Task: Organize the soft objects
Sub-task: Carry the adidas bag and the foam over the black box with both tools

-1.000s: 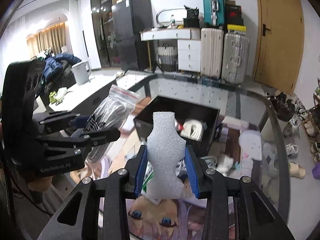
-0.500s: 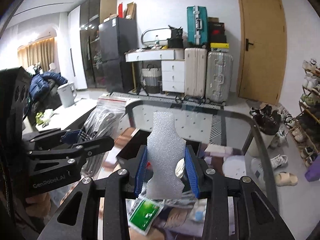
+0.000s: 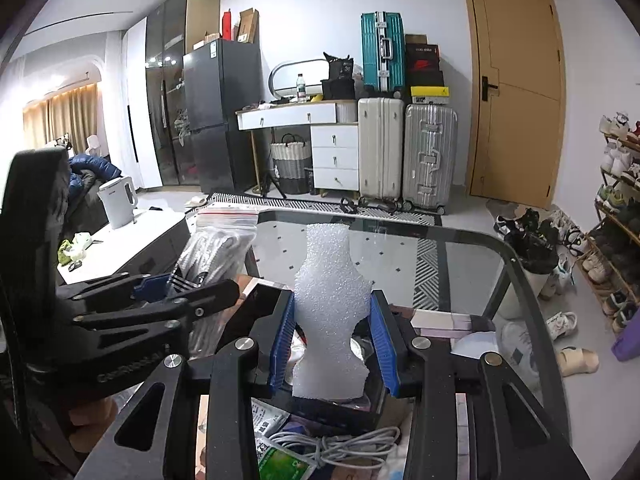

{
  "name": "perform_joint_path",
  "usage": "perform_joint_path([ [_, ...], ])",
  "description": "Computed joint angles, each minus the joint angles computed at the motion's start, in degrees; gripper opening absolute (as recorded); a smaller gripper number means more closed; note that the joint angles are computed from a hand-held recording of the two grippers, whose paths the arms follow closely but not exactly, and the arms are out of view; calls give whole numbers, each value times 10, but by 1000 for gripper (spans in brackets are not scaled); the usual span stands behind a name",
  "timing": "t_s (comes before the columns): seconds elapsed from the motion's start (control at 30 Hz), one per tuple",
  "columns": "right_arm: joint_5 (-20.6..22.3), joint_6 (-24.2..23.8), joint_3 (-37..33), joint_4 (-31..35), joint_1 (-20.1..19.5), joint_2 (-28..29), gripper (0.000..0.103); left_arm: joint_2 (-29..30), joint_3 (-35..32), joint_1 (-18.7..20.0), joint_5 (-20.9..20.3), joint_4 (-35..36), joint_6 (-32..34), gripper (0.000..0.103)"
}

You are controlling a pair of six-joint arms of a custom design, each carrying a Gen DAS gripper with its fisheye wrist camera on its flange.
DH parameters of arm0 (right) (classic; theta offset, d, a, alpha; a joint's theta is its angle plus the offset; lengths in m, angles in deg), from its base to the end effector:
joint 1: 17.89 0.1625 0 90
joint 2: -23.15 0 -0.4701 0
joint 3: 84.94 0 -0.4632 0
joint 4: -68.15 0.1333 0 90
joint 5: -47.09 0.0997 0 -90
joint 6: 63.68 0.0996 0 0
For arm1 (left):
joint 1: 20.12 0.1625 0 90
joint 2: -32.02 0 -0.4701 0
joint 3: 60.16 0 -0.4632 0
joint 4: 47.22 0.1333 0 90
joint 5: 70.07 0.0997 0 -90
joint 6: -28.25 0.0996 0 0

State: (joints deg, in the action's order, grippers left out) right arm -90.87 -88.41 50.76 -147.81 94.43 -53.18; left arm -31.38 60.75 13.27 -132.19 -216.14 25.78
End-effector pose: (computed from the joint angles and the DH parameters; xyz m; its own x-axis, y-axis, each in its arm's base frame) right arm 0.2250 -0.3918 0.2857 -0.7346 0.1879 0.6519 -0.5045 0.4912 -0.7101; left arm -0.3888 -0.4717 0.1466 -0.6619 0.6214 -0.4192 0.7495 0.5396 -0.3835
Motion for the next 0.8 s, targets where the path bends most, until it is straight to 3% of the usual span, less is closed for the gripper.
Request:
perform_joint_path([
  [0.33,21,-24,-19,10,-61,28,37,35,-24,19,-8,33,-7,41],
  [0.8,85,66,-10,95,-127,12,37,66,-42,37,-32,52,-29,41],
])
